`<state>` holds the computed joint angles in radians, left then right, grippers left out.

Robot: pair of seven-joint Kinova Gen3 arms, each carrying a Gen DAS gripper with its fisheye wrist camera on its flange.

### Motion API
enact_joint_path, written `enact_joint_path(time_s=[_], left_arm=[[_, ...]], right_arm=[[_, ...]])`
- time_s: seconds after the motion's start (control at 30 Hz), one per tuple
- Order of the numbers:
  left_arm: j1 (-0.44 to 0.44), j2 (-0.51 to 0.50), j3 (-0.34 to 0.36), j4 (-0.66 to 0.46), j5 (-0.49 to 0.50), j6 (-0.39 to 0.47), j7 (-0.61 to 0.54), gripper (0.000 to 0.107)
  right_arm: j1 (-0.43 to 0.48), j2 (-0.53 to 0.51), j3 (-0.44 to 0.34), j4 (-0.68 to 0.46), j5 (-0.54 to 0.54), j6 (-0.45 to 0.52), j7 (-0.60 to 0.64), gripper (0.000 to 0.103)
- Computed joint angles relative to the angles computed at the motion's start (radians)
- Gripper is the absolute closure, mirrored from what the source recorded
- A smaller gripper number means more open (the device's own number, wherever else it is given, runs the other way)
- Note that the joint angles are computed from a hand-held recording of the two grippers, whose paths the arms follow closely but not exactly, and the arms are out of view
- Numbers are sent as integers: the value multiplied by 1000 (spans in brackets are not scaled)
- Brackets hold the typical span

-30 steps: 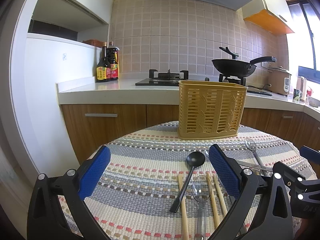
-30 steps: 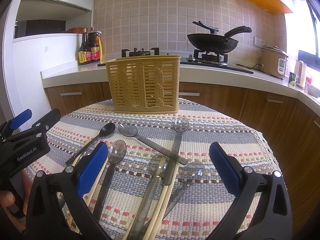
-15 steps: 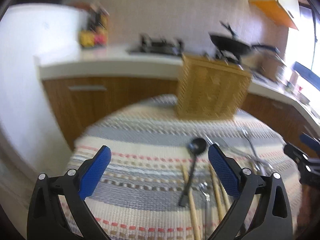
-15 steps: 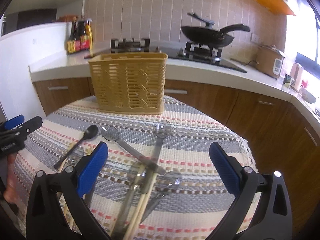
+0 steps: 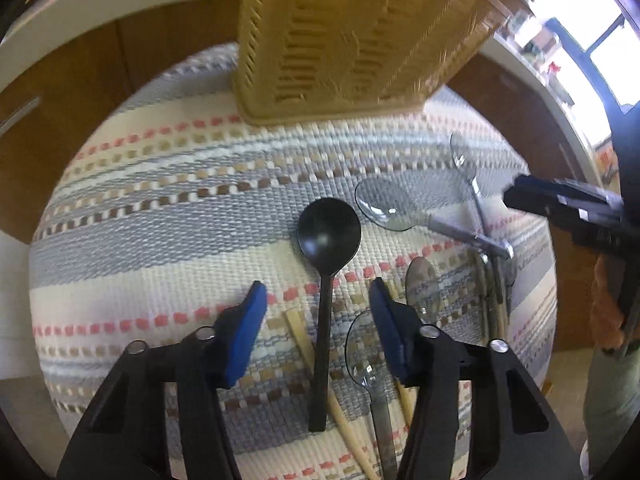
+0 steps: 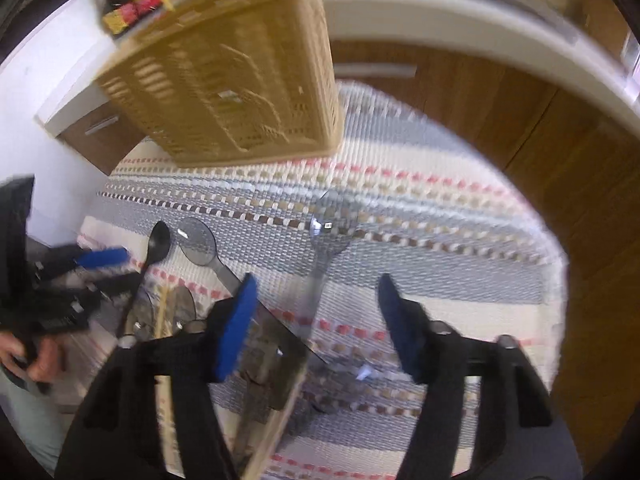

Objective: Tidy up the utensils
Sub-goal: 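Grasp the black ladle handle with the left tool while the right tool grasps a clear spoon, then lift the ladle with the left tool into the yellow basket while the right tool drops the spoon in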

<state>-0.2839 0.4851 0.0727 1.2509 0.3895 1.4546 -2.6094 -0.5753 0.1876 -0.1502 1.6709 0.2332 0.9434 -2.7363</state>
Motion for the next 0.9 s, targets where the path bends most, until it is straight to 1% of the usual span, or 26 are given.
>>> enact_joint_path(time_s=[0.03,0.07,0.1,0.13,0.17,0.23,0.27,0.3,0.37,0.4,0.43,0.47,0.5,0.53,0.57,0.6,0.63,0.67,0.73,0.8,0.83,0.9], left_arm=[[10,10,-8,-17,0,20,-13,59],[30,1,-28,-21,-7,25,-10,59],[41,-2,-30,-17,-13,13,-7,61],[43,-2,-14,-14,-29,4,7,65],[47,-1,0,-16,-45,-6,20,66],[67,2,1,-22,-65,-10,30,67],[75,1,2,-24,-74,-11,32,67],[91,0,2,-22,-91,-20,36,67],[125,-17,2,10,-120,-63,45,68],[139,-25,2,23,-135,-82,49,68],[148,-34,11,29,-154,-93,60,68],[174,-47,1,48,-170,-120,60,68],[188,-64,0,78,-183,-156,64,71],[207,-75,0,107,-196,-196,77,77],[225,-91,-2,134,-209,-236,92,81],[233,-98,-7,147,-211,-259,97,98],[224,-97,1,153,-201,-266,99,102],[209,-89,13,146,-186,-257,102,103],[171,-82,23,150,-113,-251,73,103],[152,-86,22,168,-63,-274,66,103],[131,-93,27,175,-23,-277,51,103],[66,-106,51,180,57,-254,7,103]], right_arm=[[19,21,6,-13,-33,5,24,56],[20,38,18,-32,-50,26,39,63],[40,58,17,-46,-78,36,67,68],[58,70,12,-52,-100,37,82,69],[58,83,17,-62,-106,48,84,70],[41,95,26,-82,-89,72,76,72],[43,105,21,-97,-93,85,84,77],[26,121,30,-116,-81,108,78,78],[-16,162,43,-174,-43,185,77,84],[-21,183,38,-198,-31,207,79,91],[-26,193,39,-210,-31,217,87,92],[-34,201,42,-216,-27,219,84,93],[-40,205,45,-214,-22,213,83,93],[-51,205,48,-207,-11,203,77,93],[-60,208,52,-212,1,202,70,93],[-74,205,56,-226,17,215,61,93],[-96,201,62,-225,48,219,44,93],[-106,194,65,-219,62,215,34,93],[-126,161,60,-196,101,182,11,93],[-159,129,48,-173,168,186,-37,93],[-190,107,52,-159,208,178,-58,93],[-212,77,35,-153,264,188,-88,93]])
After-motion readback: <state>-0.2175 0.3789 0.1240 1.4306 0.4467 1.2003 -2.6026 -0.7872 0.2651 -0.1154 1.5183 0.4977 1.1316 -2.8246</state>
